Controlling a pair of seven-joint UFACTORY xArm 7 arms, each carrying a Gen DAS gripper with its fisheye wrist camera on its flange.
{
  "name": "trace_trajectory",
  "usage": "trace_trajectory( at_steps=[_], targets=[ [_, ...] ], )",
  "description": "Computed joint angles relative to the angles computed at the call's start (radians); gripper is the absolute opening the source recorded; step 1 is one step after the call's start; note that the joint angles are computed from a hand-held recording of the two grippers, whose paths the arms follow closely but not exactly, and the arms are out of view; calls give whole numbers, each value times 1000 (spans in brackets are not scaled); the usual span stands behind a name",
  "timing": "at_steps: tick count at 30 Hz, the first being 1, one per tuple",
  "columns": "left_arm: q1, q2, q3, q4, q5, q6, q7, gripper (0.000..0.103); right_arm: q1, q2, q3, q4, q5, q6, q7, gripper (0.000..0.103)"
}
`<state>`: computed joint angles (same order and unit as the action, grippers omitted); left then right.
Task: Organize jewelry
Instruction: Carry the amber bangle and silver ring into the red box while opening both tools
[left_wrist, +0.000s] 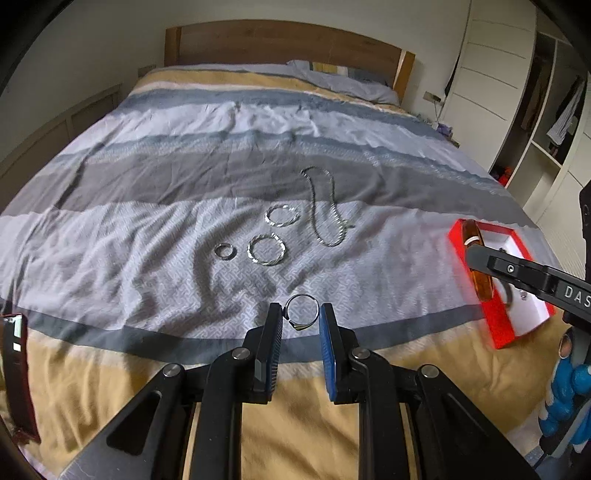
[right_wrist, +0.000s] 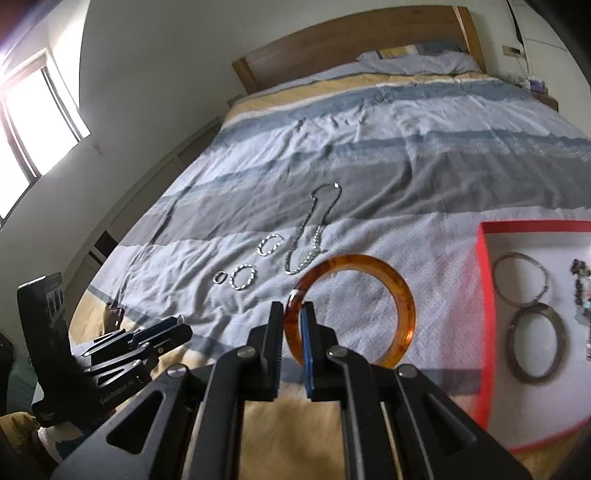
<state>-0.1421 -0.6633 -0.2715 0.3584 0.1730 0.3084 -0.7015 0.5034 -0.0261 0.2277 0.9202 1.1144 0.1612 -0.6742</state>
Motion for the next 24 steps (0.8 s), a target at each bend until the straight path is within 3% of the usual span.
trace_trajectory(
  at_steps=[7,14,19,24],
  targets=[
    [-44,-18,-47,56,-7,43,-38,20,19,-183,-59,-147,-56,-3,73,8],
    [-64,147,-128,196,33,-1,-103,20,-25,-335,-174,-288,-227,30,163,8],
    [-53,352,-208,359,148,-32,-184,20,-67,-347,-287,-326,-349,64,169,8],
    [-69,584,-259,549,332,-13,-279,20,-73,-308,-381,-326,-327,97,73,8]
  ],
)
